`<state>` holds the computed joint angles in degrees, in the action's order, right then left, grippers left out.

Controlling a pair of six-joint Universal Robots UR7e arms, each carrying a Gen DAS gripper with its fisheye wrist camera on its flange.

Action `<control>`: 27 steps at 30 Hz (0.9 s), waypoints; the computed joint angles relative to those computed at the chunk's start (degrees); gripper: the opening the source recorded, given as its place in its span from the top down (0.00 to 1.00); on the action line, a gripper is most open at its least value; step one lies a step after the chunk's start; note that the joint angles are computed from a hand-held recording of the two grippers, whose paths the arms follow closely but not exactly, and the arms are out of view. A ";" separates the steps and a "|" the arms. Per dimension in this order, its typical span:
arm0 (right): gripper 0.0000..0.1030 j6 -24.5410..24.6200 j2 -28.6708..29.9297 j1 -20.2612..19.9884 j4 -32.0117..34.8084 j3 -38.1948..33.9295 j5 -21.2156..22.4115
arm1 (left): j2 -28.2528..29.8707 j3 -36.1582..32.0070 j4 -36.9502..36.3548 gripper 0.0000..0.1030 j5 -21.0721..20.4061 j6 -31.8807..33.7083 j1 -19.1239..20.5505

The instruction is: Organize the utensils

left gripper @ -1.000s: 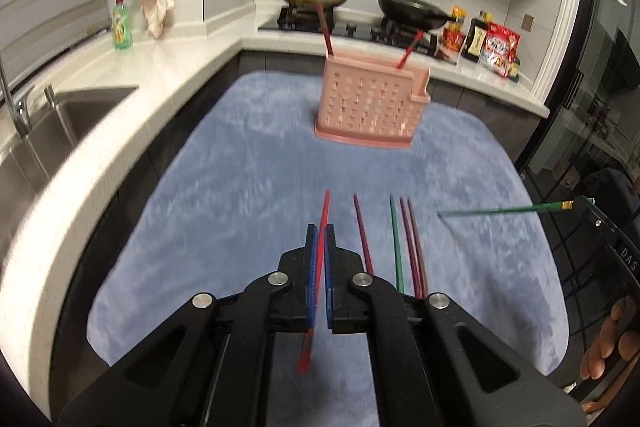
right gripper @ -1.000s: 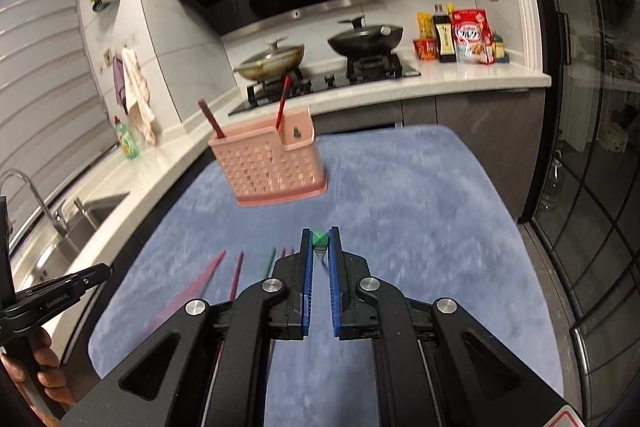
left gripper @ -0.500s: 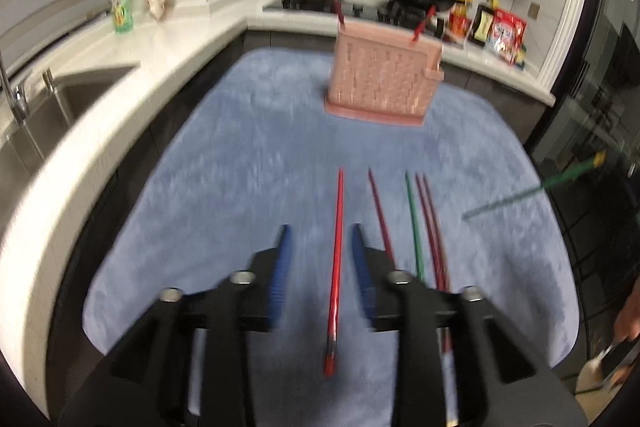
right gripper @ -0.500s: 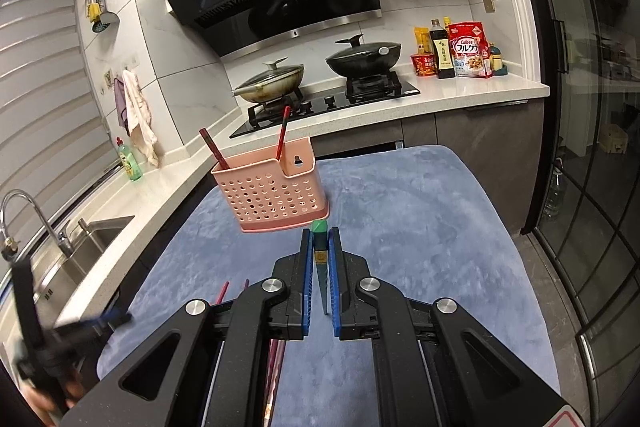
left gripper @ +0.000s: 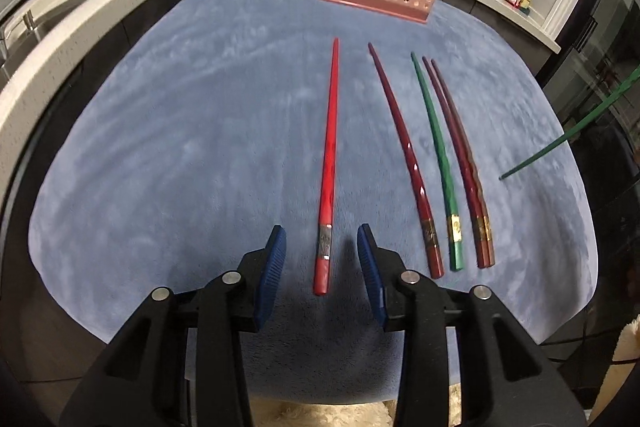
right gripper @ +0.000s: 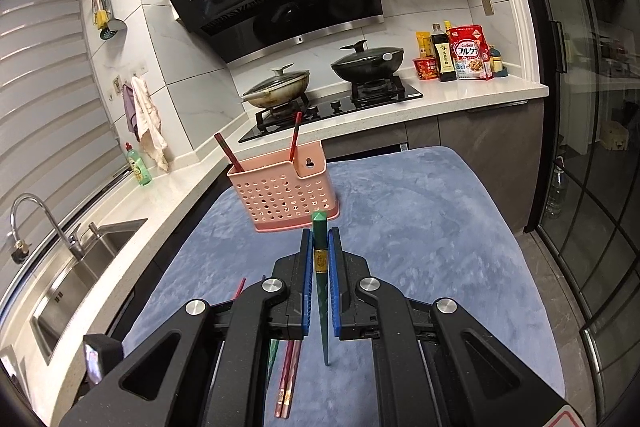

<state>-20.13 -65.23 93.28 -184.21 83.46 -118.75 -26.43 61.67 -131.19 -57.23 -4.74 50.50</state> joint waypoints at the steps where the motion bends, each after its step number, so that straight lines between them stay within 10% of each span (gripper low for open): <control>1: 0.93 0.00 0.09 0.01 0.04 -0.13 0.00 | 0.06 0.11 -0.04 0.69 0.04 -0.01 0.00; 10: 0.93 -0.09 0.01 0.09 -0.14 0.17 -0.07 | 0.06 0.70 0.48 0.93 -1.01 -0.11 0.31; 27: 0.93 -0.95 0.16 0.35 -0.31 -0.65 0.24 | -1.23 -3.49 -4.92 0.93 -1.92 2.98 -1.45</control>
